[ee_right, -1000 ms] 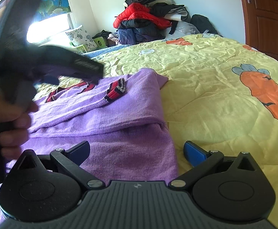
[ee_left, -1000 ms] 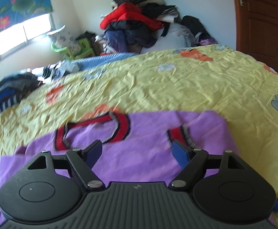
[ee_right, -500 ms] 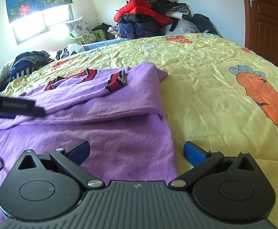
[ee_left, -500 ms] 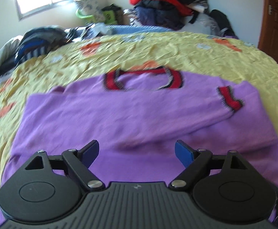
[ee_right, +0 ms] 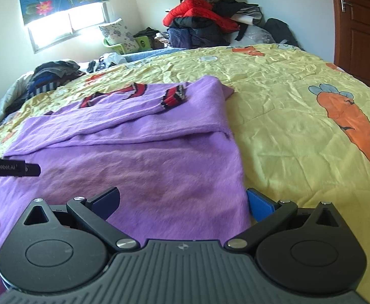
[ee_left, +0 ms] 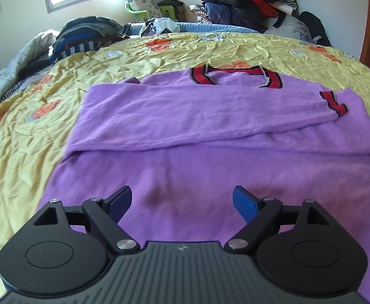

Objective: Fold small clothes
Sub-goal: 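Withdraw both tools from the sweater and move toward its hem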

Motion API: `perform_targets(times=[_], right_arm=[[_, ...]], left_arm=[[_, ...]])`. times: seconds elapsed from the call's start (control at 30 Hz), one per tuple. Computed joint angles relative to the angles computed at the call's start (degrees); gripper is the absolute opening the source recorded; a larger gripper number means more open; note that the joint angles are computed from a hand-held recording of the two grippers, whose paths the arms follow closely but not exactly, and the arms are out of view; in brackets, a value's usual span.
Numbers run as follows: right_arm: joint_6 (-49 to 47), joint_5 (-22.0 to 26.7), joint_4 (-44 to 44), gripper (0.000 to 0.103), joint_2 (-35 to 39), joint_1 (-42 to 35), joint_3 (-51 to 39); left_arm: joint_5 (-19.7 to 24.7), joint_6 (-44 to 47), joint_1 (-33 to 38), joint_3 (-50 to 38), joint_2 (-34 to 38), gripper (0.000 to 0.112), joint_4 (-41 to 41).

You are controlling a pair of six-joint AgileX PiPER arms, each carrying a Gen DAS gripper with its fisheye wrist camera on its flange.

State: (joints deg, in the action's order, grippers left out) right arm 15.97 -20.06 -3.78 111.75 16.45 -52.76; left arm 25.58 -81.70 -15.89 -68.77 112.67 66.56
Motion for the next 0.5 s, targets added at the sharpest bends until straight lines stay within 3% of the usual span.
perform_targets(times=[0.13,0.5], right_arm=[[7.28,-2.06,-7.17,0.103,-1.80,-0.91,2.97],[13.46,-5.32,-14.28,0.103,-6.03,-2.61,10.16]], left_arm=[[0.22,-3.69,-0.29,4.39,-2.26,0.087,4.80],[-1.31,-11.42,-0.98,13.38,-7.14,0.087,10.87]])
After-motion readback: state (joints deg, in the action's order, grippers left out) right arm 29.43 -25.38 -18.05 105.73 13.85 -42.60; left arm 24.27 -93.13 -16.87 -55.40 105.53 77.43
